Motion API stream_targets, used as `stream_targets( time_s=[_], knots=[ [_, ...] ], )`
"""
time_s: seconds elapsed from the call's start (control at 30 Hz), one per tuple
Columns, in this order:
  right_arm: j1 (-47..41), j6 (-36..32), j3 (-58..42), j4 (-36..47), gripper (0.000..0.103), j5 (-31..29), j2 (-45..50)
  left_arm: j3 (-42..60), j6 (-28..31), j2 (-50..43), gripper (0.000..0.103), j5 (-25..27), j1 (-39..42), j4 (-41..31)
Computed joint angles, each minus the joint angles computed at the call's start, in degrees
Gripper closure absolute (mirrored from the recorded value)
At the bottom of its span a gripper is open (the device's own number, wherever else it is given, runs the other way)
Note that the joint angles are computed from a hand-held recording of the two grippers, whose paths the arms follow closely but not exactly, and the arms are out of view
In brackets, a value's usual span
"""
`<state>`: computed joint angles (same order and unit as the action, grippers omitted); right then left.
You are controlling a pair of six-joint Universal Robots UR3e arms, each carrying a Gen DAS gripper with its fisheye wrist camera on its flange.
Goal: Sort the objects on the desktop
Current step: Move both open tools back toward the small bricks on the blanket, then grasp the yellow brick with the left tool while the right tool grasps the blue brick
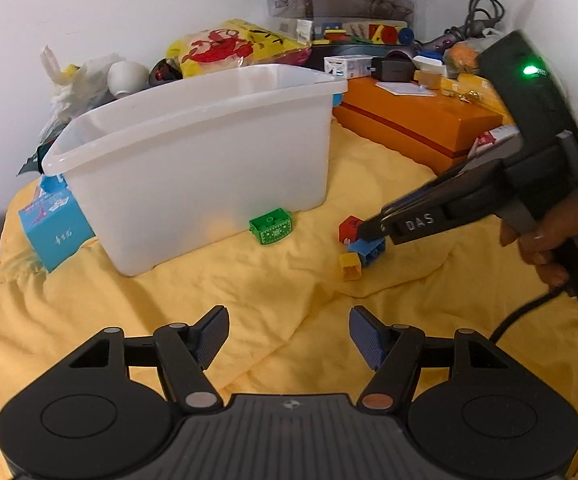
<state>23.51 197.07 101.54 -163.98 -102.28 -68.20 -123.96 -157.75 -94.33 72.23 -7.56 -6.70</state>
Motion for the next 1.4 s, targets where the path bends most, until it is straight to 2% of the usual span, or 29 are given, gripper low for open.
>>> stream_targets(
  time_s=[0.07, 0.13, 0.17, 0.2, 0.3, 0.43, 0.53, 0.63, 0.7, 0.8, 0.87, 0.9, 1.07, 1.1, 1.13, 1.17, 1.2, 1.23, 1.4],
  knots=[
    [-3.97, 1.12, 2.96, -1.49, 0.068, 6.94, -0.53, 0.51, -0.70, -0.02, 0.033, -0.51, 0.24, -1.04],
    [-8.98, 2.49, 7.04, -5.09, 0.069, 17.31, -1.59, 0.55, -0.98, 0.06, 0.033, -0.59, 0.25, -1.27],
    [-10.21, 3.10, 8.03, -5.16, 0.069, 20.18, -2.11, 0.75, -0.88, 0.01, 0.033, -0.51, 0.09, -1.58],
    [-10.17, 3.21, 8.56, -5.59, 0.069, 20.57, -2.38, 0.87, -0.90, -0.09, 0.033, -0.42, -0.09, -1.70],
    [-7.52, 0.07, 8.99, -5.30, 0.073, 17.34, -3.32, 2.03, -1.11, -0.86, 0.033, -0.06, -0.89, -2.23],
    [-3.24, -0.70, 11.60, -5.25, 0.083, 11.28, -6.80, 4.37, -1.16, -2.73, 0.033, -0.90, -2.00, -2.63],
    [0.52, -1.29, 15.45, -7.52, 0.084, 7.16, -9.15, 6.68, -0.78, -5.17, 0.033, -0.34, -3.75, -2.34],
    [2.94, -2.01, 20.32, -11.52, 0.084, 6.60, -11.10, 8.80, -0.53, -7.41, 0.033, 0.17, -5.01, -2.79],
    [4.56, -2.04, 20.63, -10.81, 0.084, 5.24, -11.13, 9.24, -0.28, -7.91, 0.033, -0.04, -5.24, -3.07],
    [4.84, 0.33, 23.94, -12.48, 0.083, 4.87, -13.61, 10.37, 1.14, -8.80, 0.033, -0.77, -5.53, -3.31],
    [4.19, 2.33, 25.93, -13.96, 0.074, 4.69, -15.56, 12.65, 1.83, -10.46, 0.036, -1.42, -5.97, -4.11],
    [4.20, 2.68, 26.47, -13.88, 0.074, 4.19, -16.44, 13.89, 2.15, -11.63, 0.036, -1.82, -6.22, -4.13],
    [5.28, 3.94, 25.31, -12.74, 0.074, 1.23, -16.79, 21.88, 3.93, -18.77, 0.055, 1.72, -9.27, -7.58],
    [5.64, 4.04, 24.89, -12.18, 0.074, 0.75, -16.75, 21.79, 3.96, -19.25, 0.057, 0.25, -8.69, -7.50],
    [6.09, 4.03, 24.32, -11.53, 0.074, 0.27, -16.61, 21.52, 3.96, -19.46, 0.067, -1.68, -7.82, -7.31],
    [6.49, 4.10, 23.84, -11.07, 0.074, -0.09, -16.48, 21.84, 3.92, -19.57, 0.073, -2.87, -7.29, -8.16],
    [6.84, 4.25, 23.29, -10.97, 0.073, -0.30, -15.94, 22.29, 3.71, -19.56, 0.077, -2.36, -7.39, -8.56],
    [6.96, 4.37, 23.14, -10.81, 0.073, -0.20, -15.74, 22.71, 3.82, -19.44, 0.086, -2.24, -7.27, -9.41],
    [7.51, 4.18, 22.03, -10.46, 0.072, -0.22, -14.69, 18.48, 4.06, -13.85, 0.085, -5.72, -3.52, -14.42]
  ],
)
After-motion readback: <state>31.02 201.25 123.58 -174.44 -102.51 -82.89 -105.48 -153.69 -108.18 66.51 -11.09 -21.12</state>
